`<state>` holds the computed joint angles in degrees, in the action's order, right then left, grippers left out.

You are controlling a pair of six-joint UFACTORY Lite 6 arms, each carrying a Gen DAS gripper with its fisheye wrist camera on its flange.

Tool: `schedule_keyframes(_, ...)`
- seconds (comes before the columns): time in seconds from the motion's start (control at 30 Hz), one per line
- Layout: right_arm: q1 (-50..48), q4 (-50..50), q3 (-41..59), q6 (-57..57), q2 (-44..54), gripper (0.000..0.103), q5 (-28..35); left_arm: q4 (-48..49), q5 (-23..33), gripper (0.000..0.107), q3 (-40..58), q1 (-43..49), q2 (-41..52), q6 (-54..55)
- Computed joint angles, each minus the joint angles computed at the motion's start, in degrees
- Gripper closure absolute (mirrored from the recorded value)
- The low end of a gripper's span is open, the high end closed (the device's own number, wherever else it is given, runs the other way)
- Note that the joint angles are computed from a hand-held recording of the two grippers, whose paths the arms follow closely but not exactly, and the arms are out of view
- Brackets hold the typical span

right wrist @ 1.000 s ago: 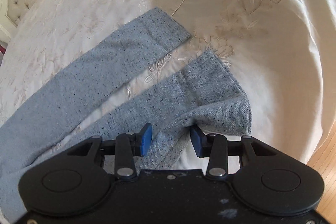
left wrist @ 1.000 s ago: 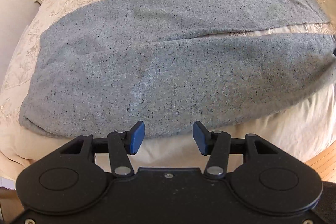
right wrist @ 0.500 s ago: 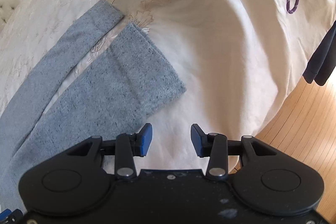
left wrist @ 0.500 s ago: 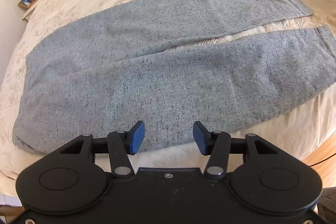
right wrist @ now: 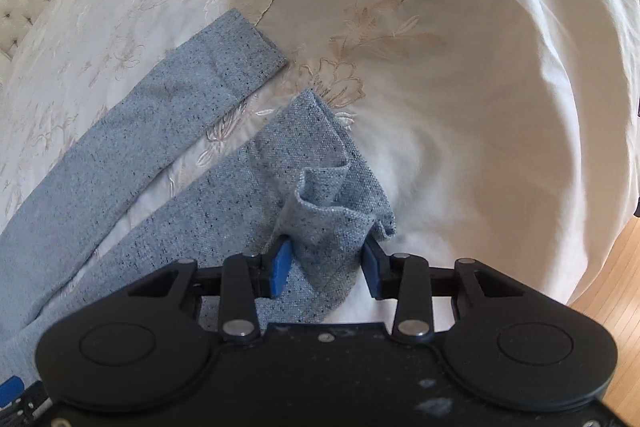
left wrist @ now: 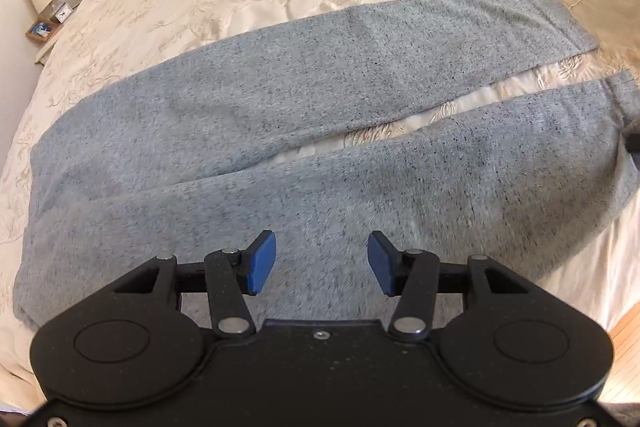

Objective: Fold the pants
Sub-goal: 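Close the right gripper on the grey pant leg cuffs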

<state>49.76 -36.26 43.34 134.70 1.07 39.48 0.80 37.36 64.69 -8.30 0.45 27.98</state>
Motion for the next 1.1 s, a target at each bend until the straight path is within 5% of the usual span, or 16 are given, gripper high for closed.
schedule_keyframes(0.03, 0.2, 0.2, -0.4, -0.2, -0.5, 0.086, 0.0, 0.5, -0.4, 0.05, 0.2, -0.7, 1.2, -0.9)
schedule_keyframes(0.07, 1.1, 0.3, -1.1, 0.1, -1.7, 0.09, 0.2, 1.5, -0.2, 0.05, 0.6, -1.6, 2.6, -2.3)
schedule_keyframes(0.3, 8.9, 4.7, 0.7, -0.6, -6.6, 0.095, 11.1, -3.3, -0.1, 0.049, -2.2, -3.8, 0.0, 4.3)
schedule_keyframes(0.43, 10.7, 8.0, -2.9, 4.1, -6.8, 0.096, 8.1, -1.4, -1.6, 0.049, -4.2, -5.2, 0.9, 3.4)
schedule_keyframes(0.57, 8.2, 9.3, -3.0, 4.1, -3.2, 0.088, 3.8, 6.3, -1.0, 0.048, -3.1, -6.8, 8.8, -1.7)
schedule_keyframes(0.87, 14.8, 6.9, 3.2, 8.4, -3.8, 0.071, 10.2, -5.6, 0.9, 0.049, -3.9, 1.5, 1.1, 10.1)
schedule_keyframes(1.1, 16.5, 1.4, 4.8, 20.7, 4.1, 0.068, -1.5, -9.3, 3.0, 0.049, -7.2, 11.3, -6.7, 16.4)
